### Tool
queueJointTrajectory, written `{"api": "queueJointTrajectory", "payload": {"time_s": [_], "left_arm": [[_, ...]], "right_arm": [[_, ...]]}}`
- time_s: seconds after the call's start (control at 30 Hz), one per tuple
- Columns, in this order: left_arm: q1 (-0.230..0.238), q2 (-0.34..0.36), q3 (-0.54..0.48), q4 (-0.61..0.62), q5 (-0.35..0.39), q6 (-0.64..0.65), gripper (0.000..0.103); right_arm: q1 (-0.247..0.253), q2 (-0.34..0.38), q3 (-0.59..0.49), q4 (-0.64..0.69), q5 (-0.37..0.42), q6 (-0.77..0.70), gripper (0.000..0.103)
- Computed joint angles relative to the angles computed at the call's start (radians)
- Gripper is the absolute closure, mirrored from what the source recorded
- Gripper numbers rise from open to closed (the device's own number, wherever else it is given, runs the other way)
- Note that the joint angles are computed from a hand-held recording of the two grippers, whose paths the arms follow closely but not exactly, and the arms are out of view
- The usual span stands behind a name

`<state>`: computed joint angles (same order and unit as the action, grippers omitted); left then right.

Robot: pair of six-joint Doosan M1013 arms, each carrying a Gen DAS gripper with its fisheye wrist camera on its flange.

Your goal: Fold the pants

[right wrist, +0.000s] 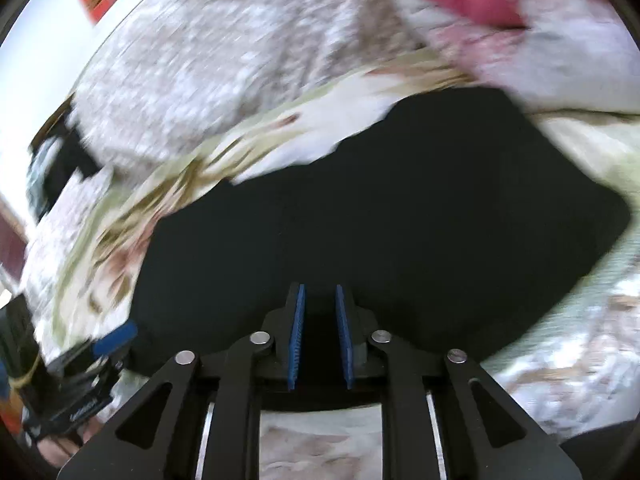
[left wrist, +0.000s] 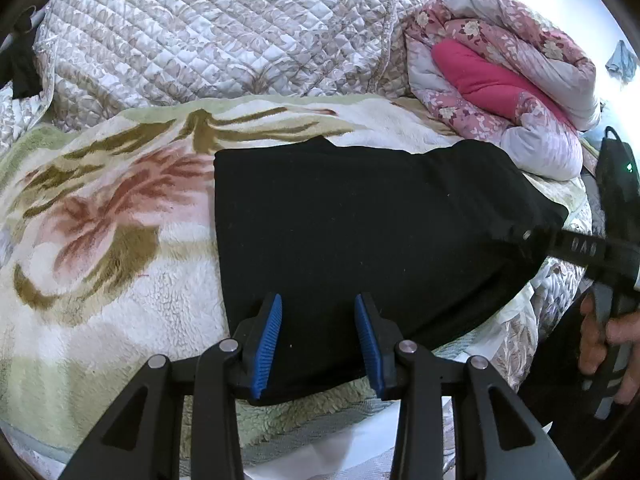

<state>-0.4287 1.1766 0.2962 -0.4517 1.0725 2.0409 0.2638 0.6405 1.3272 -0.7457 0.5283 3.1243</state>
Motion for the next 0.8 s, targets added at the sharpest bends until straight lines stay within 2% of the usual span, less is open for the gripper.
{"api": "queueJointTrajectory", "payload": {"time_s": [0.03,0.1,0.17,0.23,0.33,0.4,0.47,0.6,0.8], "left_arm": [[0.0,0.0,-0.001,-0.002,0.001,-0.001,0.062],[0.0,0.001,-0.002,-0.004,0.004,-0.005,0.062],[-0.001,0.0,-0.002,-0.003,0.004,-0.006,0.062],[0.0,0.002,-0.006,0.0,0.006,-0.008,0.062],[0.0,0.004,-0.01,-0.001,0.009,-0.011,0.062],[0.0,0.005,-0.01,-0.001,0.009,-0.009,0.062],[0.0,0.005,-0.011,0.0,0.01,-0.009,0.061],[0.0,0.006,-0.013,-0.002,0.011,-0.01,0.061],[0.0,0.007,-0.014,-0.001,0.011,-0.009,0.061]], "right_arm": [[0.002,-0.009,0.015,-0.056,0.023,0.082,0.07],[-0.006,-0.038,0.071,-0.153,-0.018,0.266,0.066],[0.0,-0.053,0.092,-0.23,0.012,0.376,0.061],[0.012,-0.062,0.1,-0.291,0.092,0.452,0.04],[0.02,-0.077,0.127,-0.344,0.137,0.568,0.04],[0.017,-0.085,0.145,-0.347,0.125,0.61,0.04],[0.014,-0.083,0.142,-0.303,0.119,0.59,0.04],[0.014,-0.072,0.122,-0.21,0.155,0.537,0.039],[-0.006,-0.075,0.15,-0.277,0.121,0.654,0.038]]}}
